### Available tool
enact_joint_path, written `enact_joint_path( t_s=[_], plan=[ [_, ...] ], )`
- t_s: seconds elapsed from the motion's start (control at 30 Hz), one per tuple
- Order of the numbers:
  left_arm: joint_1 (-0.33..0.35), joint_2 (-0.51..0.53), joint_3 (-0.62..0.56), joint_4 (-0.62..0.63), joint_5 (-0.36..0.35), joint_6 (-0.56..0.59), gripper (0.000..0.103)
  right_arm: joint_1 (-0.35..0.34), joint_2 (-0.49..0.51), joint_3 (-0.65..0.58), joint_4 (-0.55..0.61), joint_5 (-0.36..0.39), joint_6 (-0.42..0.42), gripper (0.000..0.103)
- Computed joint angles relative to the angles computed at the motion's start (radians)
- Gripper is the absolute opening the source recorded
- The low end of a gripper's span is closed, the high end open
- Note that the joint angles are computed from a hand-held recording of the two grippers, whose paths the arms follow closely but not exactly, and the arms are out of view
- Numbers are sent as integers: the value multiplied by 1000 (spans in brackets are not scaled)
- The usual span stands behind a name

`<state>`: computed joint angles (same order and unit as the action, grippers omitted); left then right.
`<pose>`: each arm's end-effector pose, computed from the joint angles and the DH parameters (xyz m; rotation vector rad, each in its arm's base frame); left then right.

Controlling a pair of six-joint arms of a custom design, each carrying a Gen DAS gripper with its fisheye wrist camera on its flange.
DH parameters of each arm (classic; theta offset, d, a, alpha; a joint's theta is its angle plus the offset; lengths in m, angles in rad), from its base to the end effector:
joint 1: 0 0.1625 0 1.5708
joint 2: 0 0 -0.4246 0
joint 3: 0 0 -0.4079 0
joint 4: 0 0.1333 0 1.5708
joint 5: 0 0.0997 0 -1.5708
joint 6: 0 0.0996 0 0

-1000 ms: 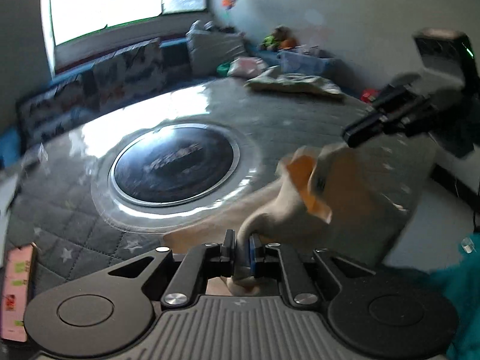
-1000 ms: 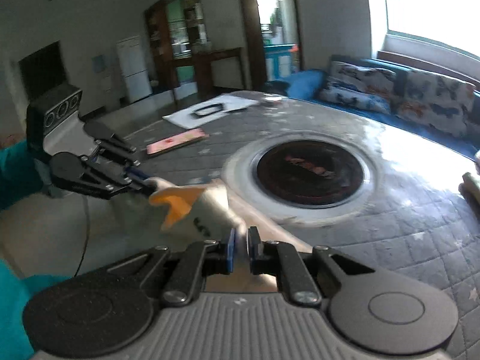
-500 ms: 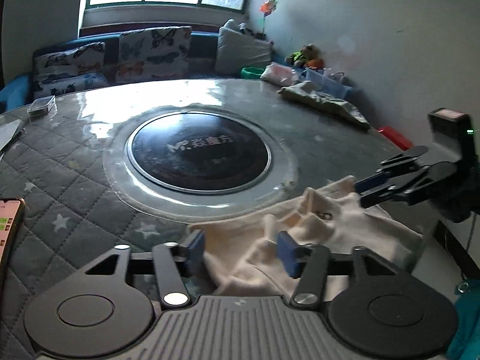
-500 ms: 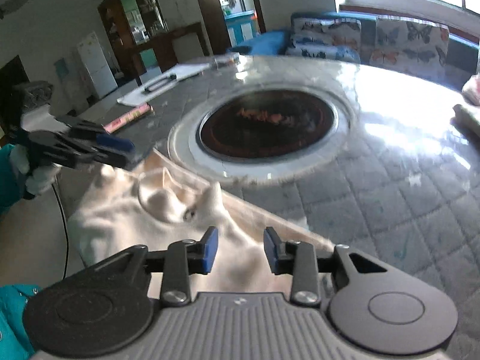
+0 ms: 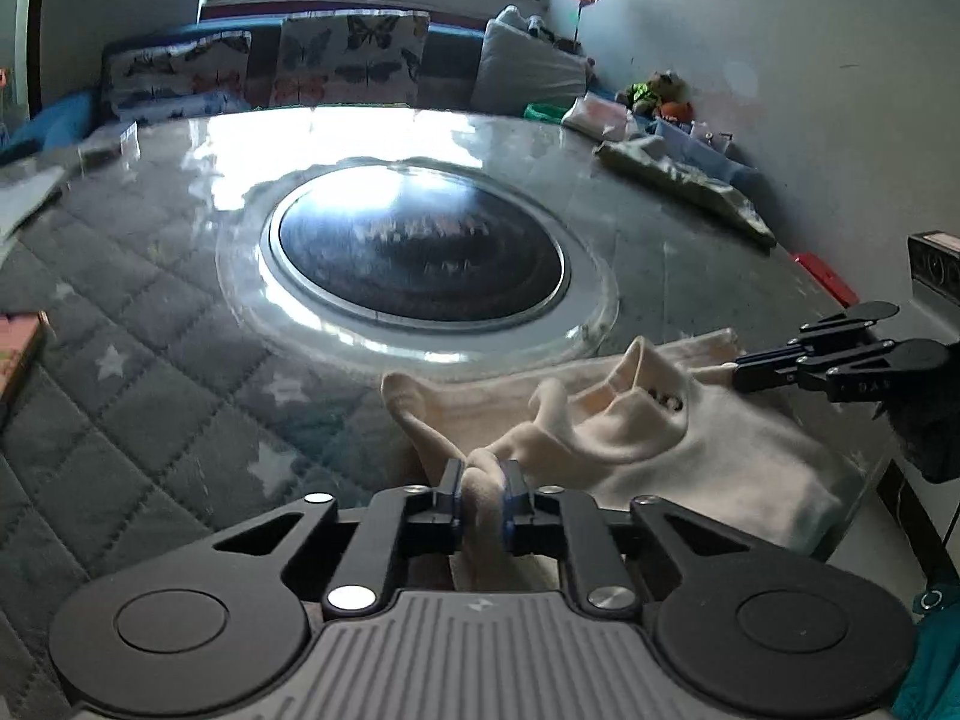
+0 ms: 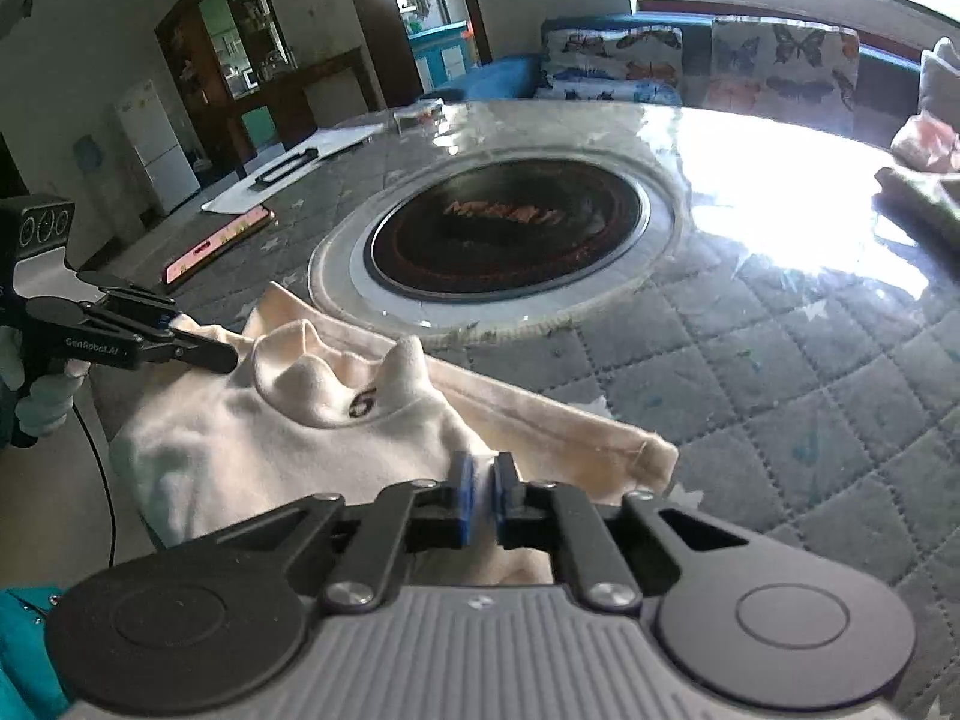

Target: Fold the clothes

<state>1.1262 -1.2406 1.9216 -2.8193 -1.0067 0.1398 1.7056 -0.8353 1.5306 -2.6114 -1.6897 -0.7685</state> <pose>-0.0827 -0.6074 0.2900 0.5273 2.4999 -0.8458 0.2179 -0.7025 0.1567 1.2351 -2.6149 0.4255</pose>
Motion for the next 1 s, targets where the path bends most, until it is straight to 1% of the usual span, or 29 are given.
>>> enact_joint_path(
  t_s=[0.07,0.17,0.23,0.3,0.37,0.5,0.6,0.63,0.67,0.7,0.77,0.8,0.83,0.87,0.9,0.97,1.0],
  plan=[
    [-19,-4,6,-23,19,35,11,3,-6,13,-34,10,-13,6],
    [-50,-7,19,-102,33,127,11,11,-21,35,-92,34,-28,5],
    [-70,-5,24,-153,44,193,11,18,-33,55,-149,56,-51,5],
    [-81,25,15,-206,91,253,11,24,-36,69,-213,75,-69,5],
    [-71,52,-9,-213,98,253,11,27,-32,78,-276,90,-81,5],
    [-47,95,-43,-265,82,262,11,22,6,63,-315,60,-69,5],
    [-35,108,-38,-364,44,301,11,19,9,67,-349,75,-56,5],
    [-31,112,-39,-370,46,303,11,18,5,74,-366,86,-56,5],
    [-26,119,-46,-336,67,290,11,16,2,80,-379,94,-65,5],
    [-20,126,-53,-301,89,276,15,15,4,87,-399,91,-71,5],
    [-8,140,-67,-231,129,243,19,11,18,86,-414,57,-65,7],
    [-4,146,-71,-198,161,213,25,10,27,81,-407,33,-60,7],
    [-2,146,-68,-196,179,196,32,8,39,77,-409,-2,-59,8],
    [-2,140,-63,-207,179,183,35,9,45,77,-415,-26,-62,8],
    [-3,134,-58,-217,179,171,41,10,49,78,-421,-44,-63,9],
    [-16,123,-55,-249,181,155,44,14,41,86,-428,-38,-45,10],
    [-24,126,-56,-274,181,164,45,17,35,86,-419,-22,-32,10]
  ],
)
